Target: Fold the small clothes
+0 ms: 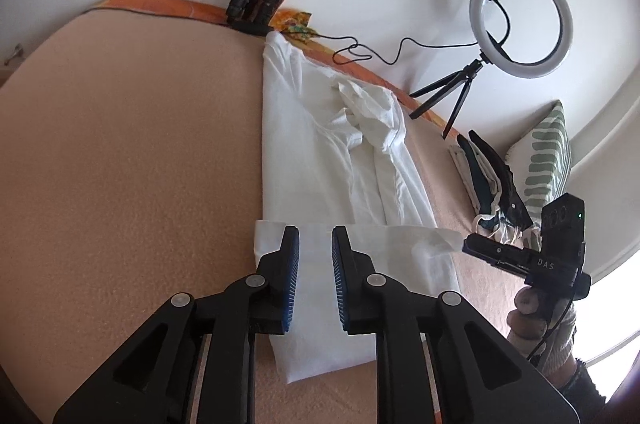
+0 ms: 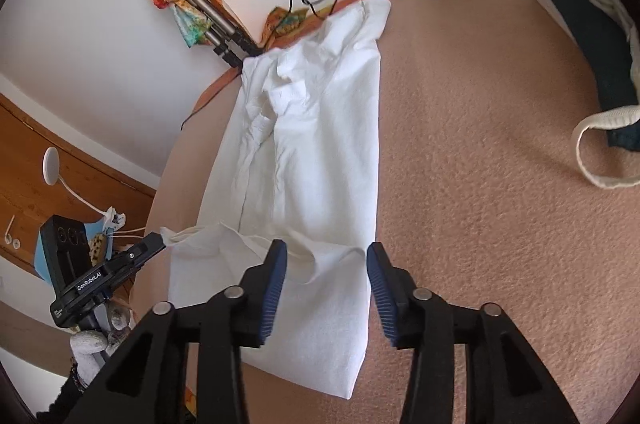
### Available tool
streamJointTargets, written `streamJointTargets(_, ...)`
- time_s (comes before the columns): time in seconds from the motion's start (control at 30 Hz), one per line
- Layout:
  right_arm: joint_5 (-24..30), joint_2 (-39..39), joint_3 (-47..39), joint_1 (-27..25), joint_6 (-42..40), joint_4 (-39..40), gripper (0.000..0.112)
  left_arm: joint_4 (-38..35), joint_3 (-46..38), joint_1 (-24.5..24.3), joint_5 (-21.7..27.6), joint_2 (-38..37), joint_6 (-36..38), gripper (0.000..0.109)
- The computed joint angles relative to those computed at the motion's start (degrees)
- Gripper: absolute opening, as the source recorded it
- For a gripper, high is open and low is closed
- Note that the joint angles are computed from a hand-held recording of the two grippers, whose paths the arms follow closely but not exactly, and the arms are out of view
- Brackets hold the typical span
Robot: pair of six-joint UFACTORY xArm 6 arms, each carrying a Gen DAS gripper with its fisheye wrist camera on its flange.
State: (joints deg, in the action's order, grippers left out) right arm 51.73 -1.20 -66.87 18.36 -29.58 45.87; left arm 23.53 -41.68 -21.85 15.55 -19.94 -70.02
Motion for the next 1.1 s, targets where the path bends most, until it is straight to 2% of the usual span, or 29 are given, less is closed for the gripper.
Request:
streamJointTargets(0.03,-0.95,-0.96,0.45,0.30,-1.01,-0.53,0.045,1.50,-0.14,-0.40,0.79,-0.45,0.08,0.015)
streamJointTargets(0.1,-1.19,-2.64,1.05,1.10,-4.08,-1.54,0.035,3.00,-0.28,-1.12,1.51,-0.73,0.60,0.015)
streamJointTargets(0.13,-1.51,-3.40,1.51,1.74,-5.00,-2.49,0.035,2.75,-0.40,-1.56,2.23,-0.66,1.34,0.015)
streamJointTargets(0.23,-2.63,-4.45,2.88,3.87,-6.37,-5.74,0.034,0.30,-0.27,-1.76,2.20,0.09,3.50,0.015)
streamJointTargets(0.33,-1.01,-3.25,2.94,4.80,-8.48,-5.35,0.029,-4.27,-0.25,-1.84,1.37,1.13,7.55,0.015)
streamJointTargets(0.4,-1.85,-2.20,2.95,6.11,-7.78,-7.50,0.029,-5.86,-0.80,-1.99,1.66,2.18,9.30,0.015)
streamJointTargets(0.47,-5.88,-1.08,3.51,7.58,-4.59,-12.45,0.029,-7.42,-1.28,-2.11,1.86,3.35,10.53,0.015)
streamJointTargets(0.57,-8.83,0.81,2.44,6.85,0.43,-15.23,0.023,-7.25,-2.09,-2.02,3.08,4.72,10.78,0.015)
streamJointTargets(0.67,-12.91,0.40,2.95,6.34,7.51,-22.81,0.031,-6.55,-2.11,-1.55,3.59,4.97,9.52,0.015)
streamJointTargets(0.73,-12.14,0.31,2.49,5.24,7.82,-22.60,0.031,-5.98,-2.30,-1.09,4.14,4.70,8.53,0.015)
streamJointTargets(0.87,-11.71,-1.05,2.25,4.44,5.82,-21.15,0.031,1.13,-3.07,0.29,3.74,3.37,2.78,0.015)
streamJointTargets(0.93,-11.61,-1.55,1.86,4.55,4.29,-20.19,0.032,1.88,-3.49,1.34,2.97,3.05,2.01,0.015)
streamJointTargets(1.1,-13.38,-0.97,-0.46,4.54,0.22,-18.73,0.036,-3.47,-6.85,4.67,3.04,4.58,9.66,0.016)
